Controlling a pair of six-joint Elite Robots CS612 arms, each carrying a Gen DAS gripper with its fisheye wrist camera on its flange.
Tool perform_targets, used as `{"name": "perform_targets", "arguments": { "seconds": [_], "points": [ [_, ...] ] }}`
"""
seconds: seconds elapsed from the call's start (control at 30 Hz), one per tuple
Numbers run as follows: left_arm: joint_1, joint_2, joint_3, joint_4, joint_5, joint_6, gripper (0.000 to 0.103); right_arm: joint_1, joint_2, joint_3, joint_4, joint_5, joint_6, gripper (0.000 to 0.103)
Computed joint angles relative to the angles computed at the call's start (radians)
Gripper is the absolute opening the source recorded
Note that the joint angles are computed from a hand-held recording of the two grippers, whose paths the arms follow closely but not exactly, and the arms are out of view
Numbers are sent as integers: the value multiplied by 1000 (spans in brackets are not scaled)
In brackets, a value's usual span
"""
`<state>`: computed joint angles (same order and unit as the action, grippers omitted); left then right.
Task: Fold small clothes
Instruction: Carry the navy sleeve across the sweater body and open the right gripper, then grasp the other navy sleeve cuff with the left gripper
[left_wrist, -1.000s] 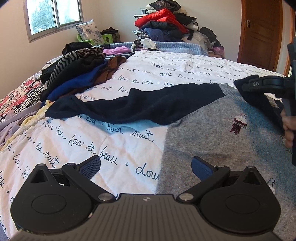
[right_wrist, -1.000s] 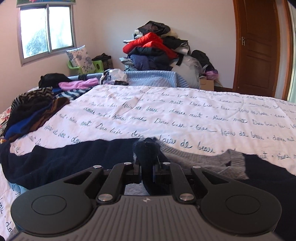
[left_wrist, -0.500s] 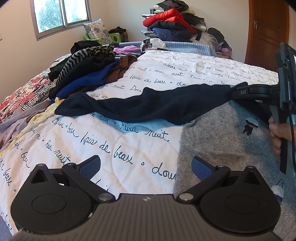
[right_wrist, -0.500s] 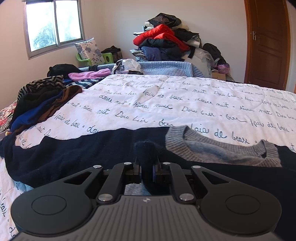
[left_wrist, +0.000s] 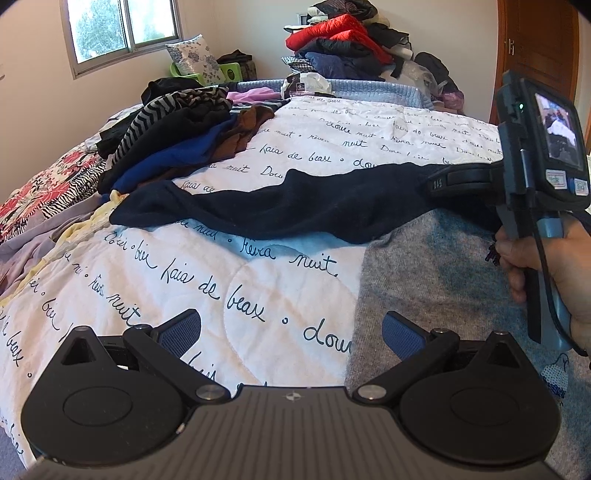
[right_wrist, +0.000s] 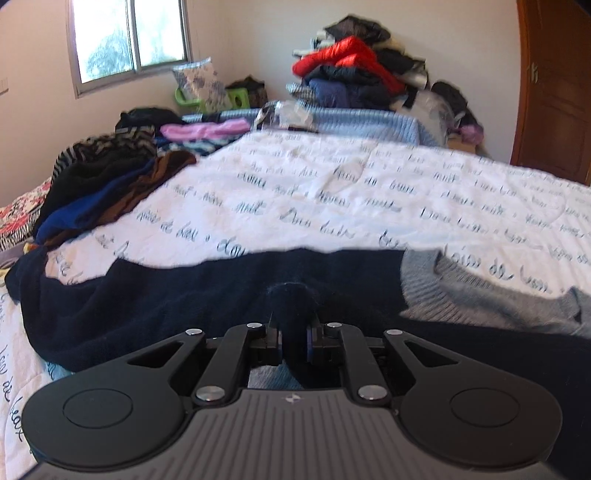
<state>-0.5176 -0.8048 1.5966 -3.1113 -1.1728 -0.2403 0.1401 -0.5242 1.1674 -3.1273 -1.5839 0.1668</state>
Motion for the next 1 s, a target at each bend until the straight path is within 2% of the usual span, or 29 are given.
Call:
{"name": "perform_targets", "arguments": {
  "seconds": [0.13, 0.17, 0.2, 0.23, 0.27, 0.3, 0.4, 0.47, 0.53, 0.57, 0.67, 0.77, 0.87, 0.9, 0.93, 1.0],
  "points": [
    [3, -1, 0, 4, 6, -8, 103, -2, -5, 4, 28, 14, 3, 20],
    [4, -2, 0, 7, 7, -13, 103, -5, -11, 13, 22, 23, 9, 28],
    [6, -2, 0, 8, 8, -17, 103, -11, -20, 29, 5, 45, 29, 41],
    [8, -2, 0, 7, 10, -21, 103, -19, -29, 47, -27, 78, 60, 48],
    [9, -2, 0, 10, 15, -27, 103, -31, -36, 68, -70, 121, 105, 62],
    [10, -2, -1, 14, 20, -35, 103, -43, -41, 85, -114, 163, 155, 67],
    [15, -2, -4, 24, 19, -61, 103, -71, -47, 103, -143, 262, 269, 67],
    [17, -3, -4, 23, 13, -70, 103, -79, -45, 97, -97, 297, 291, 67],
    [15, -3, -1, 14, 18, -64, 103, -82, -39, 83, -36, 337, 276, 67],
    [14, -3, 0, 12, 21, -58, 103, -82, -36, 79, -14, 345, 265, 67],
    [17, -2, 1, 7, 27, -56, 103, -75, -40, 96, -63, 312, 296, 67],
    [23, 0, -2, 16, 45, -81, 103, -77, -47, 111, -106, 345, 291, 68],
    [33, 4, -7, 10, 40, -102, 103, -71, -53, 98, -8, 361, 197, 71],
    [38, 5, -11, 12, 29, -104, 103, -67, -54, 94, 25, 344, 174, 71],
    [46, 6, -16, 13, 15, -104, 103, -64, -56, 99, 20, 322, 174, 71],
    [63, 9, -30, 19, -10, -113, 103, -68, -66, 120, -19, 335, 204, 72]
  ]
}}
